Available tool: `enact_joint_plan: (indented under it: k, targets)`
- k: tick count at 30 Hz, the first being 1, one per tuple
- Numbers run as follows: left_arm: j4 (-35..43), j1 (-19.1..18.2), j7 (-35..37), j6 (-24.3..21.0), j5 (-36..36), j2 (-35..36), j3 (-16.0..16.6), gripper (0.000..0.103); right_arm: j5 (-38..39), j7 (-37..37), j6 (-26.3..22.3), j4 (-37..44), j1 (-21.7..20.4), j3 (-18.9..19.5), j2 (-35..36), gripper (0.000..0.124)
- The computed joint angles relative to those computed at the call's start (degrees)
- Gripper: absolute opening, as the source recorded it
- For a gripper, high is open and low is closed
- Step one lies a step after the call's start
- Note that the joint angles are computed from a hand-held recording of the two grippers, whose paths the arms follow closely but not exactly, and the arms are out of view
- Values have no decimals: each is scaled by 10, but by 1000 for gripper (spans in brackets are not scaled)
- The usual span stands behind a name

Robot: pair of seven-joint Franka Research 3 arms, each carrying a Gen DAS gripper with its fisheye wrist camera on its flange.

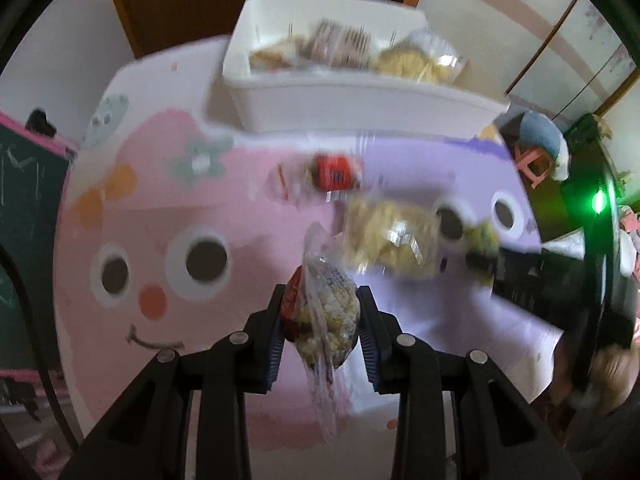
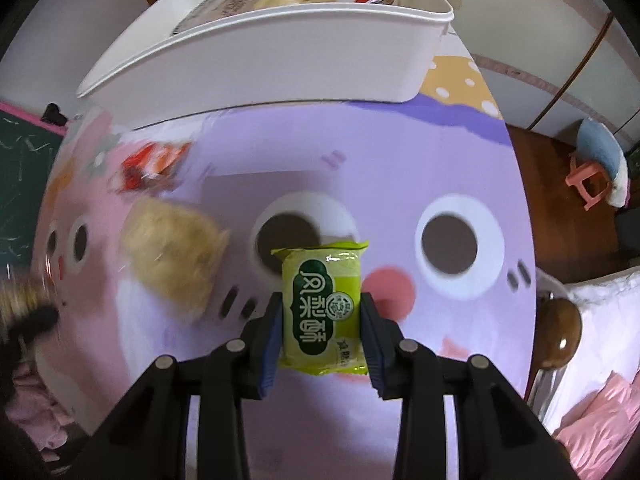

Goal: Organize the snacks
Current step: 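Carry both packs over the white basket and open both tools to drop them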

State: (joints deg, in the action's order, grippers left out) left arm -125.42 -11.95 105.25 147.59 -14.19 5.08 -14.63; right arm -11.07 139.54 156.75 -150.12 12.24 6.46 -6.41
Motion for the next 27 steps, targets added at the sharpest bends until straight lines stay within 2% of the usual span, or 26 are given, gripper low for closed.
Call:
enact_joint_plan:
  k: [5,9,16,20,25,27]
  targets:
    - [49,8,43,4,-19,-4,3,32,28,3,9,-14,7,12,-43,36]
    - [104,10,52,1,-26,11,2,32,-7,21,5,6,-13,28,-62,36]
    - [230,12,20,8,24,78,-2,32,-84,25,0,77,-67,36,-82,36]
    - [320,16,2,1,45,129,-11,32,-158,51,-3,154,-97,41,-52,36]
    - [412,13,-9,-1,69,183,-21,32,-222,72,-16,238,-95,18,-11,36]
    - [459,8,-19,-17,79,212,-22,32,-250,86,-27,266,-90,7,6,36]
